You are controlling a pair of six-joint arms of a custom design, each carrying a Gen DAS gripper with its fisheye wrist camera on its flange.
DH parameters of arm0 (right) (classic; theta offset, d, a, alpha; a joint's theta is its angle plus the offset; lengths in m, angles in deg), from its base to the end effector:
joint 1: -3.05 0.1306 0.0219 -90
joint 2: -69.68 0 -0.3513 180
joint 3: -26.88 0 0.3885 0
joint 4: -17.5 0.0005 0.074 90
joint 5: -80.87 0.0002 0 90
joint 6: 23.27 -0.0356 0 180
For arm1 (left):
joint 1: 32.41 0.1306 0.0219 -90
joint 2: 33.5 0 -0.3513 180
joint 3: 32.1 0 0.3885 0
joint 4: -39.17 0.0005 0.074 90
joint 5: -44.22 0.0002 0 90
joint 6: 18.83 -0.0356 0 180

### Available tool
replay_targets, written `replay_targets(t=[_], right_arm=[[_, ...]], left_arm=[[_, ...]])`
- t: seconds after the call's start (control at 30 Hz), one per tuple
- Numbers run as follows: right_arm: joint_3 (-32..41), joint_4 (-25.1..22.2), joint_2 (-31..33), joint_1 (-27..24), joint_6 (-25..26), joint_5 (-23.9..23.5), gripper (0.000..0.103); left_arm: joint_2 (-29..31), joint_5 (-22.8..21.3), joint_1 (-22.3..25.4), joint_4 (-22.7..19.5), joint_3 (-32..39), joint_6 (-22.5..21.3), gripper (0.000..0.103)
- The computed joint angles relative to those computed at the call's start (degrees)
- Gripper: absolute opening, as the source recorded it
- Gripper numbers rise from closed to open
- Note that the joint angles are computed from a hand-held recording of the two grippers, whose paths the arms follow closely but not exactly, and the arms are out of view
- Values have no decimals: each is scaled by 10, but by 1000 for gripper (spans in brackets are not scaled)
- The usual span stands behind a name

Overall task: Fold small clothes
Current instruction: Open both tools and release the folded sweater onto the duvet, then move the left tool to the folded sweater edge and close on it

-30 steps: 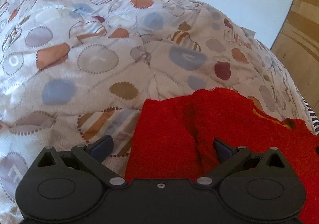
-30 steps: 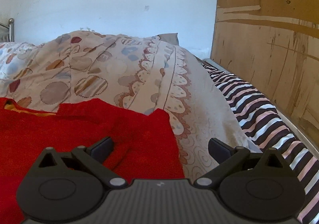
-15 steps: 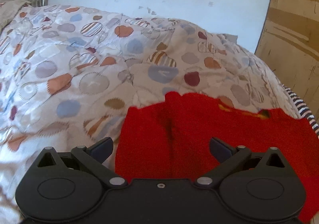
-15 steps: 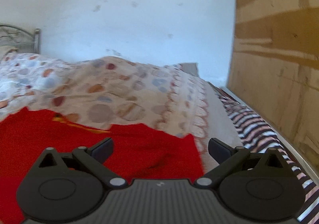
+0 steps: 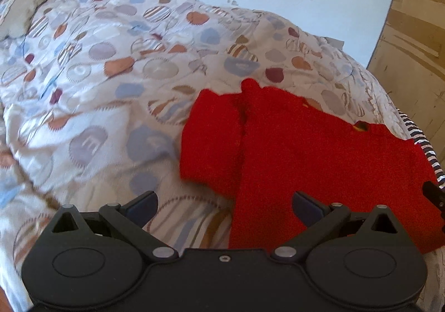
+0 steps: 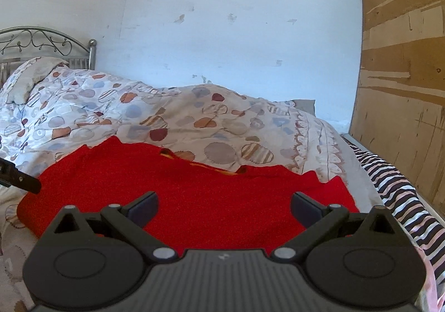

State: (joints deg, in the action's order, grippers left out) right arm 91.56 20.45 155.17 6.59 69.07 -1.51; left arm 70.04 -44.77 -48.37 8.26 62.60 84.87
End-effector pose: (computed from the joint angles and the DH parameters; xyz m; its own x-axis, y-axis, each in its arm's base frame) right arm 0.4608 0.0233 0.3091 -0.3085 -0.0596 -0.9494 0.0522 0.9955 -0.0795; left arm 0.5498 -0.1584 0.3422 -0.6655 -0.0560 -0.7443 0.1342 0.9720 -0.1930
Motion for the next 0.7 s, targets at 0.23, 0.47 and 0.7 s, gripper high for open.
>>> replay_targets(t=[0.23, 0.47, 0.7], right_arm=[[3, -3, 13, 19, -3, 26, 103], [6, -5, 33, 25, -30, 51, 103], [-3, 6, 42, 32, -15, 64, 103]], left_arm=[[-16, 2, 3, -7, -19, 18, 102], [-20, 1, 3, -10, -27, 23, 102], [-20, 1, 6, -11, -34, 32, 102]])
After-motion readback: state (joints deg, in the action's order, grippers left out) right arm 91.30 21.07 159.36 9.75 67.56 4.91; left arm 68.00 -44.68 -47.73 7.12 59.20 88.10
